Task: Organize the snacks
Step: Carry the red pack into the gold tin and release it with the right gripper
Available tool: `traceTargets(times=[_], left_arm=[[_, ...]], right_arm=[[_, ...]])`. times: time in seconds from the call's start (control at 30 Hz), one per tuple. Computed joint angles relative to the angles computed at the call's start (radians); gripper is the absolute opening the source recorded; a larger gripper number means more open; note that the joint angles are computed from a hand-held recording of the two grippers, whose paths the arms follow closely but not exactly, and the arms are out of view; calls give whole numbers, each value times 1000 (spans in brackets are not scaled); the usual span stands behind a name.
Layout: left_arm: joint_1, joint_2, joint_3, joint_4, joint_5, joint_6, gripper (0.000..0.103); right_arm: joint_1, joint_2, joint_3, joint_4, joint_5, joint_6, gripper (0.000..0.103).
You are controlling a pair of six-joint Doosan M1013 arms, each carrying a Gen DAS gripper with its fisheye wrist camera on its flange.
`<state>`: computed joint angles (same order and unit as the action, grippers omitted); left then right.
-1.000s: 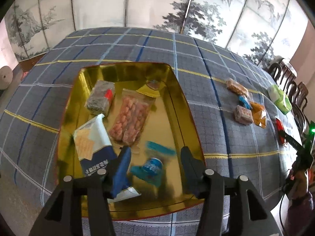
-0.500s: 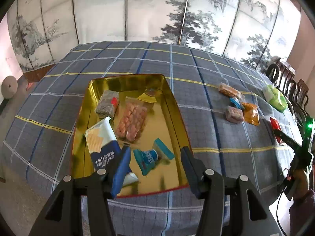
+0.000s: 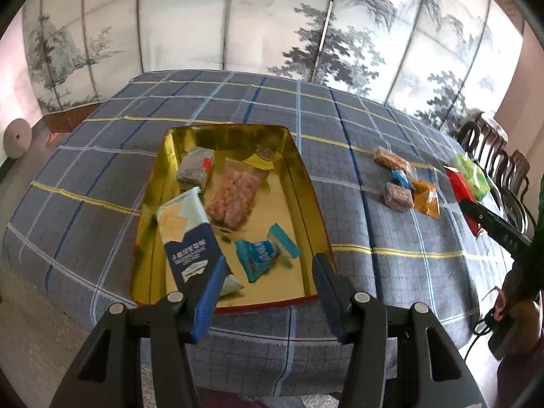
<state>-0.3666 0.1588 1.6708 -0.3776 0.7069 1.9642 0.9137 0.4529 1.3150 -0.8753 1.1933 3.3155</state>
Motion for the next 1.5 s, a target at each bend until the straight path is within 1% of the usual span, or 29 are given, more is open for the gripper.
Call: traceTargets(times=[0.17, 0.2, 0.27, 0.3, 0.4, 0.47, 0.5, 0.53, 0.6, 0.67, 0.77, 0.87, 0.9, 0.97, 1.1, 1.17, 1.4, 1.5], left_arm=[[5, -15, 15, 49, -47, -64, 54], [6, -17, 17, 63, -51, -78, 54], [9, -22, 20, 81, -56, -91, 54], [9, -25, 23, 91, -63, -95, 55], [8, -32, 28, 131, -77, -102, 63], [7, -35, 31, 160, -85, -110, 64], [4, -37, 33, 186, -90, -123, 65], [5, -36, 33, 192, -89, -120, 68], [10, -30, 25, 194, -64, -121, 73], [20, -21, 16, 182, -41, -130, 74], [34, -14, 10, 165, -30, -147, 74], [62, -2, -3, 100, 9, -138, 74], [71, 0, -2, 78, 8, -134, 74], [74, -6, 6, 90, -18, -149, 74], [52, -11, 18, 274, -77, -271, 74], [51, -13, 24, 319, -96, -293, 74], [49, -11, 34, 359, -119, -278, 74], [50, -9, 34, 341, -116, -260, 74]], right_arm=[[-21, 46, -84, 26, -126, -89, 41], [-31, 59, -108, 41, -163, -113, 41], [-45, 83, -149, 72, -208, -152, 41], [-55, 100, -176, 101, -234, -184, 41], [-76, 137, -233, 171, -286, -242, 41], [-87, 163, -272, 216, -305, -283, 41], [-92, 177, -293, 238, -307, -307, 41], [-97, 192, -316, 262, -306, -332, 41], [-102, 213, -346, 291, -301, -361, 41], [-108, 238, -383, 322, -285, -392, 41], [-117, 269, -428, 361, -259, -433, 41], [-124, 300, -478, 397, -230, -482, 41], [-126, 310, -493, 409, -221, -496, 41], [-127, 326, -519, 419, -205, -513, 41], [-128, 357, -566, 431, -172, -544, 41], [-128, 369, -586, 434, -154, -554, 41], [-132, 383, -603, 449, -134, -551, 42], [-132, 390, -614, 445, -122, -551, 42]])
